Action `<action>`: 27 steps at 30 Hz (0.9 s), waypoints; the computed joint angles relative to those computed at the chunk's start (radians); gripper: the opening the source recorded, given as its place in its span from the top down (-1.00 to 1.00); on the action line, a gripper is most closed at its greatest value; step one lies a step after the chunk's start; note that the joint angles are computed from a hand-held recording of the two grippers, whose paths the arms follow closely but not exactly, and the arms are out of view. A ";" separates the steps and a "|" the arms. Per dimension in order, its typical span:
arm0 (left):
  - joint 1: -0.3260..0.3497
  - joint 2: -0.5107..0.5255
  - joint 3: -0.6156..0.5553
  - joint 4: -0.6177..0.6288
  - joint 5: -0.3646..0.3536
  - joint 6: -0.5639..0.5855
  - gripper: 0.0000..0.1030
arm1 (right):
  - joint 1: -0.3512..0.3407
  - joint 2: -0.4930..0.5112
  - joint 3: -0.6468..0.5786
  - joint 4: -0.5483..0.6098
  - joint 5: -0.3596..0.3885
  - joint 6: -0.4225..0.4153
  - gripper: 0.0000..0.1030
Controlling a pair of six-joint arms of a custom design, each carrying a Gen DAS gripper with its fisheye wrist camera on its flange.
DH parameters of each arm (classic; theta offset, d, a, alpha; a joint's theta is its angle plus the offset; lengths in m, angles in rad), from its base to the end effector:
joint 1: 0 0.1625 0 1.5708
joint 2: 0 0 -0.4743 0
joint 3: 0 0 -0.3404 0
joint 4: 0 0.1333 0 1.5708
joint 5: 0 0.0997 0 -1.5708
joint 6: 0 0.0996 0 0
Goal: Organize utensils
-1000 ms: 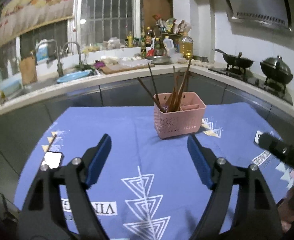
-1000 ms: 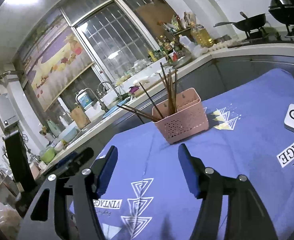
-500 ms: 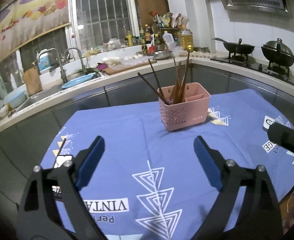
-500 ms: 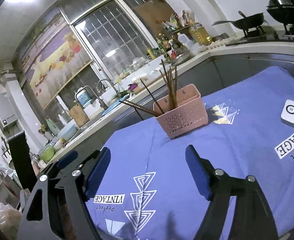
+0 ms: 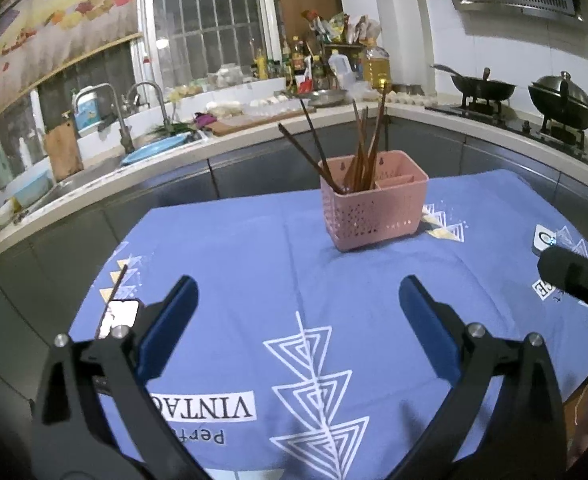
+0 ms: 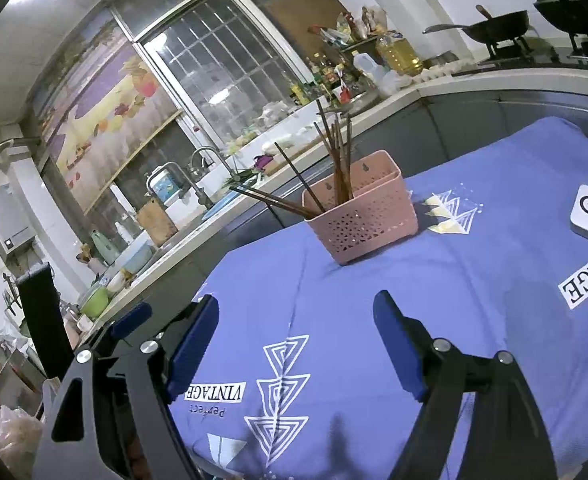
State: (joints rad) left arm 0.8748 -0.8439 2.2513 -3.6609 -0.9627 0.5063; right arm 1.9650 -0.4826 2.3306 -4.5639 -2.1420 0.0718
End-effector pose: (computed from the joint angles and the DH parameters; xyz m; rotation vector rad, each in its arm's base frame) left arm -0.1743 -0.5053 0.1805 1.1591 2.1724 -0.9382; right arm 0.2441 -0.3799 0.1114 -0.0623 -2.4110 1.6468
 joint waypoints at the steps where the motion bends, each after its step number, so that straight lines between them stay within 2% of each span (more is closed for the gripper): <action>1: 0.001 0.002 -0.003 0.010 0.003 -0.003 -0.88 | -0.004 0.000 0.002 0.001 0.004 0.001 -0.54; 6: -0.002 0.030 -0.020 0.003 0.064 -0.005 -0.88 | -0.023 -0.002 0.007 0.009 0.016 0.009 -0.54; 16: 0.013 0.025 -0.049 0.074 0.071 -0.064 -0.88 | -0.027 0.002 0.003 0.029 0.008 0.036 -0.54; 27: 0.005 0.038 -0.057 0.090 0.122 -0.043 -0.88 | -0.026 -0.004 -0.012 0.071 0.005 0.044 -0.54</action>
State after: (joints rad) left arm 0.8801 -0.8062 2.1942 -3.5713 -0.8403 0.4630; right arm 1.9392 -0.4866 2.3191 -4.4932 -2.1370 0.1155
